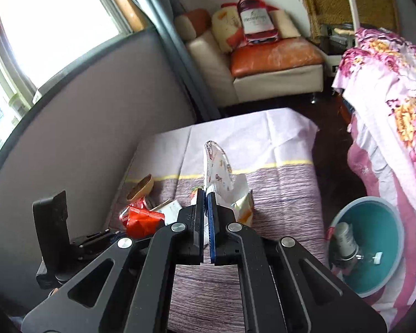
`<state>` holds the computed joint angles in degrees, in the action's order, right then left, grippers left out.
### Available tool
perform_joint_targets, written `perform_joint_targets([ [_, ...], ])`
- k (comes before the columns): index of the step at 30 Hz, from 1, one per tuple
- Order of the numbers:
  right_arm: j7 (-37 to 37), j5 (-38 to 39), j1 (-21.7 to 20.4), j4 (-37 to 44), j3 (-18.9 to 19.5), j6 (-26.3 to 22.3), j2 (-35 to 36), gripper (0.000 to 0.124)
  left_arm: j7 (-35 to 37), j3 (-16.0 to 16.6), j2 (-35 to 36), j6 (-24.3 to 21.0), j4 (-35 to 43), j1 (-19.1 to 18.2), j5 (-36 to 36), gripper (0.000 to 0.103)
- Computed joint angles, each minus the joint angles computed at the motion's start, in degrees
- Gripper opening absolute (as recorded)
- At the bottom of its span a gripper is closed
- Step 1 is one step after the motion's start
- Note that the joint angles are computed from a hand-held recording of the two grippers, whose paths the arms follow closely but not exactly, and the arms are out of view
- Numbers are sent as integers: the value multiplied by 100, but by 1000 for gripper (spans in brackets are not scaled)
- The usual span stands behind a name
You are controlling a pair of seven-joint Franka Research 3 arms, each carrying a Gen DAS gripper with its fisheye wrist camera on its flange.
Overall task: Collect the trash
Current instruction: 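Carry the red wrapper and white bag over the bin and release both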
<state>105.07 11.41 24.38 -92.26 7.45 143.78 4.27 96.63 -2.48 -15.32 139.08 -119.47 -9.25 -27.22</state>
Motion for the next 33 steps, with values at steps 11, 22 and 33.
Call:
perform_joint_targets([
  [11, 374, -174, -463, -1123, -179, 386, -900, 3, 137, -479, 835, -199, 1052, -306, 7, 36],
  [22, 682, -281, -1231, -2447, -386, 441, -1765, 3, -153, -1293, 2437, -536, 2575, -619, 680, 36],
  [33, 485, 46, -1567, -2936, -540, 504, -1864, 3, -494, -1642, 3424, -748, 3541, -834, 1288, 47],
])
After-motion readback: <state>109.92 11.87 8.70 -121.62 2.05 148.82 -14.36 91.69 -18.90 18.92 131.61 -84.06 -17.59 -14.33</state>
